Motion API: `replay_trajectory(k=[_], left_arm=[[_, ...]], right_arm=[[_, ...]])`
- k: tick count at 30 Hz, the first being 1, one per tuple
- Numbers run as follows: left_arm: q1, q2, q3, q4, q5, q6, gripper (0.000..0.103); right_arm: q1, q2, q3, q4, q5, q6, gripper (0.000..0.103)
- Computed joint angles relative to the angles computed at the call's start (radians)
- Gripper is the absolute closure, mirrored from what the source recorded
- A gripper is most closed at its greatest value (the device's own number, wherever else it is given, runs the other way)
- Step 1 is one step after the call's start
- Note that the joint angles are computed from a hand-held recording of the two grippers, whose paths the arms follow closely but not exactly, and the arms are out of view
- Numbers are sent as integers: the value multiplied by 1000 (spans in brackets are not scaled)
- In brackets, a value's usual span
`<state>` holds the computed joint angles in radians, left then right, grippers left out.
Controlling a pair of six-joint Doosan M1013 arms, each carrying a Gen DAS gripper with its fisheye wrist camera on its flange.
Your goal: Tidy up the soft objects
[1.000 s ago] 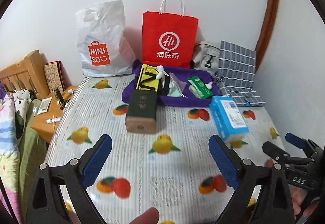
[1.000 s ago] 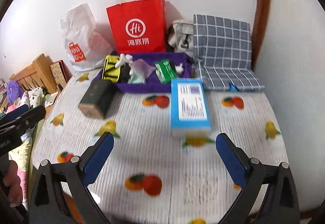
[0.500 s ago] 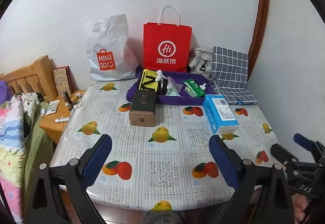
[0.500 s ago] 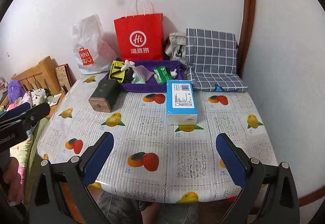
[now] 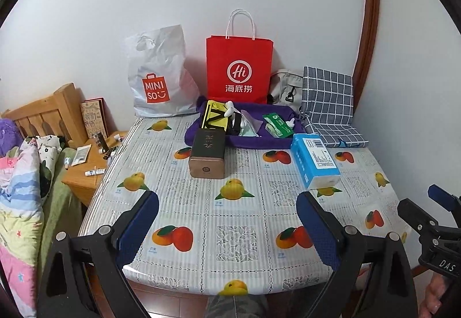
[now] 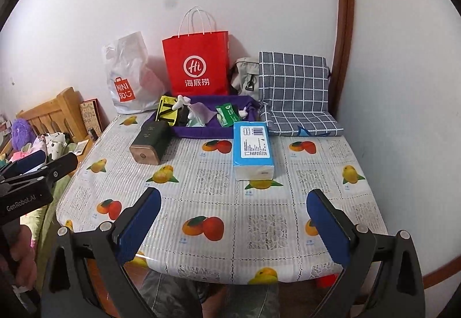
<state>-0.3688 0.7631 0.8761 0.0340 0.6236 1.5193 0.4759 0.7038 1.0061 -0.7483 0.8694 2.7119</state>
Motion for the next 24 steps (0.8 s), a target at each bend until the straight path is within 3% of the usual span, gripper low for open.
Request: replay_trajectory(k=[24], left_arm=[[1,1,-4,0,10,5,6]], right_arm=[[3,-4,6,-9,-3,18,3]])
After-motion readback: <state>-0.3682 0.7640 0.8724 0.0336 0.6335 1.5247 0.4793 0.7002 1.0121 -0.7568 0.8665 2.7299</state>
